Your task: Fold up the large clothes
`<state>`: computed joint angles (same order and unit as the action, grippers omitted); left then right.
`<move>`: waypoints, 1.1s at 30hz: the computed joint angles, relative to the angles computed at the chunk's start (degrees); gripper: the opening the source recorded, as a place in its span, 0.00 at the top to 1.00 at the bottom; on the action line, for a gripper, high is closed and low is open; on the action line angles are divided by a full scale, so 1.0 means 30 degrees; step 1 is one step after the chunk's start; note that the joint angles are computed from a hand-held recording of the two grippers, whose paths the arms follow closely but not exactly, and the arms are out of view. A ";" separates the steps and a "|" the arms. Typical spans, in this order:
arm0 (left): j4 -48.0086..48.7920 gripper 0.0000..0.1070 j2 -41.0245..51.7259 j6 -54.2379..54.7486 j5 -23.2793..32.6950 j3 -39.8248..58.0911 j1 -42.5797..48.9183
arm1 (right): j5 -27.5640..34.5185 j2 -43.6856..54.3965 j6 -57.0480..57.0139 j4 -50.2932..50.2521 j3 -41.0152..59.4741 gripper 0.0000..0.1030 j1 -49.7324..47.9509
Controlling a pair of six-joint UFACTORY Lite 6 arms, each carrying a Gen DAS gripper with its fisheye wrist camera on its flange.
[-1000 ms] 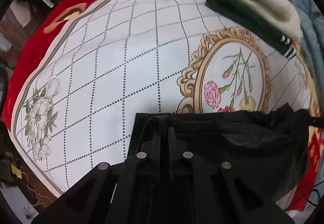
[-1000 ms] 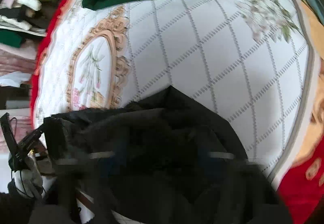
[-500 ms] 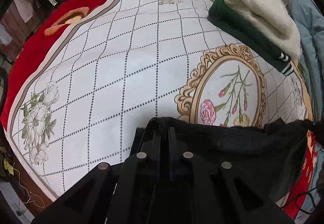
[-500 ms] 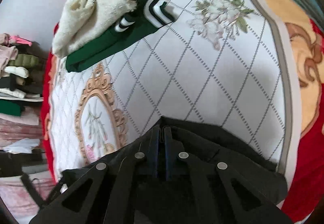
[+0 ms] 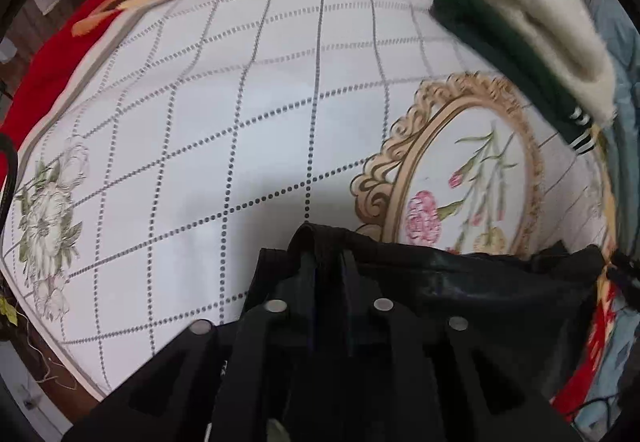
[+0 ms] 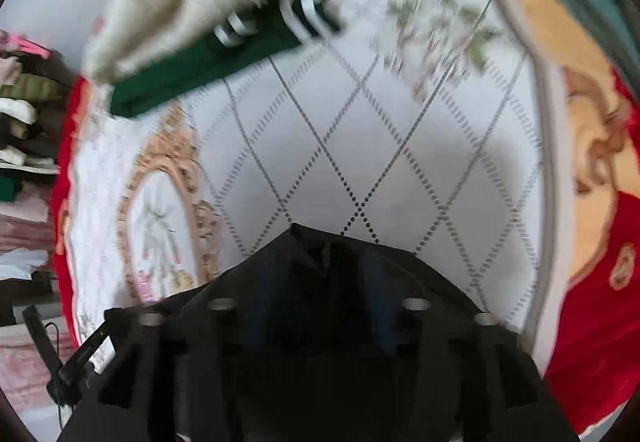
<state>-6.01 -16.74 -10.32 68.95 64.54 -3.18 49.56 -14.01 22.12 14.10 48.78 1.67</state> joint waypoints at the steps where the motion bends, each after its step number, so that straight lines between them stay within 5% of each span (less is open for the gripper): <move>1: 0.0252 0.73 -0.0182 -0.0168 0.0280 0.0364 -0.0156 | 0.0498 -0.0823 -0.0373 0.0461 -0.0090 0.46 -0.0049; 3: 0.0420 0.18 -0.0547 -0.0357 0.0733 0.0905 -0.0388 | 0.1755 -0.2108 -0.0595 0.1433 0.0005 0.46 0.0659; 4: 0.0489 0.12 -0.0802 -0.0568 0.0944 0.1117 -0.0482 | 0.2012 -0.2225 -0.0708 0.2043 0.0116 0.46 0.1405; 7: 0.0851 0.11 -0.0963 -0.1565 0.1322 0.1658 -0.1331 | 0.1292 -0.0341 -0.1805 0.4352 0.0280 0.51 0.4270; 8: 0.0990 0.11 -0.0919 -0.2018 0.1429 0.1793 -0.1707 | 0.0741 0.0441 -0.1895 0.4687 0.0296 0.56 0.5035; 10: 0.1234 0.11 -0.0911 -0.2900 0.1416 0.1860 -0.2585 | -0.0914 0.3417 -0.2740 0.5985 0.0652 0.84 0.6350; 14: 0.1602 0.11 -0.0690 -0.4319 0.1433 0.2002 -0.4458 | -0.3434 0.9063 -0.0559 0.4678 0.2400 1.00 0.7595; 20: 0.2494 0.11 0.0466 -0.6957 0.1489 0.3099 -0.8926 | -0.3392 1.0156 -0.0395 0.5776 0.2861 1.00 0.6992; 25: 0.2363 0.11 0.3408 -0.8836 -0.0275 0.3931 -1.1761 | -0.2740 0.4784 -0.3550 0.8470 -0.0512 0.96 0.4006; 31: 0.0905 0.06 0.6972 -0.8905 -0.3409 0.2755 -1.0202 | -0.4694 0.3850 -0.1585 0.4810 -0.2377 1.00 0.1367; 33: 0.0519 0.05 0.7115 -0.8417 -0.3815 0.2670 -0.9544 | -0.5187 0.5598 -0.3720 0.6620 -0.2480 1.00 0.0334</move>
<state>-4.45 4.61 -35.57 57.50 72.55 -31.82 34.00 2.78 10.96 33.96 41.34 2.67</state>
